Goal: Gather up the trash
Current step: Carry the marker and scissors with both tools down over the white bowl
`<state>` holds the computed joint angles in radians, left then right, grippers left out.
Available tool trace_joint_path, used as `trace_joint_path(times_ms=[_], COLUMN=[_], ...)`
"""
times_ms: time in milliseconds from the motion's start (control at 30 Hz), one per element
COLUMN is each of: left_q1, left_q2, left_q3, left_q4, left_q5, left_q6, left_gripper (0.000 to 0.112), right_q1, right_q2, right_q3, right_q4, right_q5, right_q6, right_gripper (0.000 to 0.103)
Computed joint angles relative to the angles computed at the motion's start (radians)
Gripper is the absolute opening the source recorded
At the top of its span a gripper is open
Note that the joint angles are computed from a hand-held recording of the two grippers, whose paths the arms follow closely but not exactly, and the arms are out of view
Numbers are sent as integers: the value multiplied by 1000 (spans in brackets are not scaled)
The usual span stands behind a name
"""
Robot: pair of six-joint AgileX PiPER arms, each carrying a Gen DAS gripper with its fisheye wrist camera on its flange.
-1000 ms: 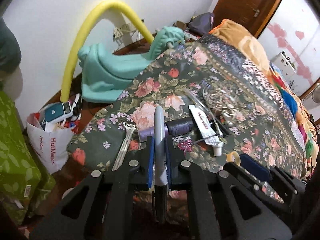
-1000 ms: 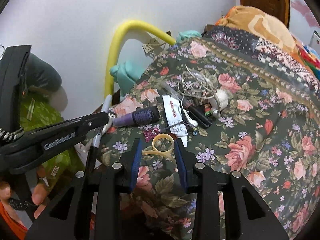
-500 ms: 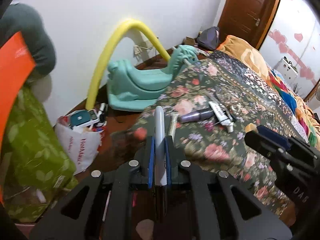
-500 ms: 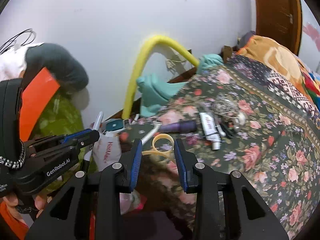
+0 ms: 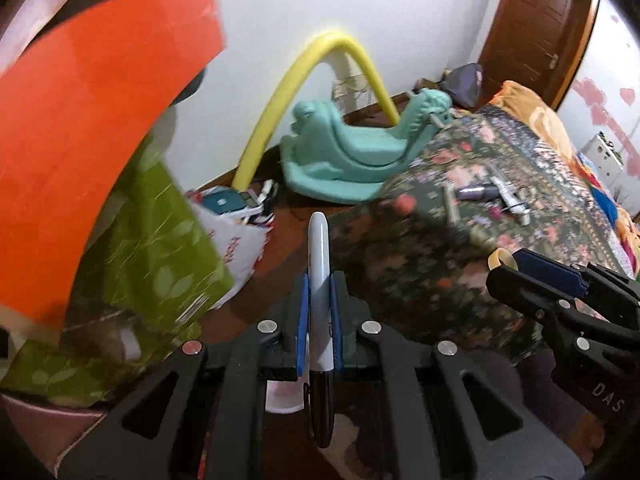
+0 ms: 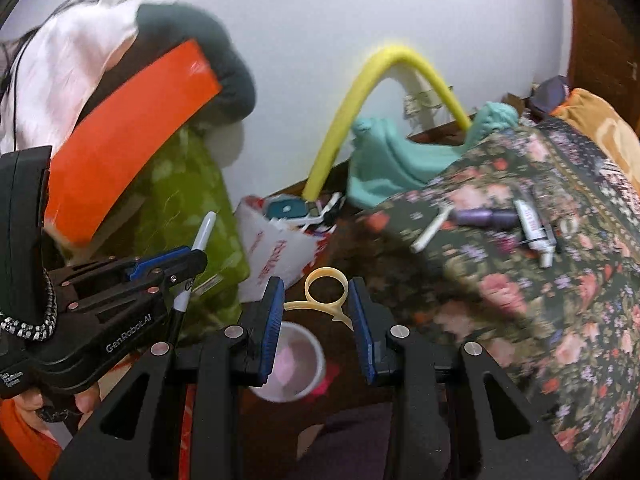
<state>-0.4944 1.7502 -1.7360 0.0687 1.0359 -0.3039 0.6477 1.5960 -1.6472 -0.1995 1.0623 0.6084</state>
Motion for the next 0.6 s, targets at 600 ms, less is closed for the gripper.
trace_joint_path(times_ms=[600], left_q1=[149], left_q2=[61], left_q3=[340], left_q4=[-91], left_q5=[-158], left_q6=[96], left_gripper=[9], right_q1=[-10], right_q2=[354], right_q3=[-146], right_q4=[295], right_q5=[66], right_q6=[-167], right_gripper=[30])
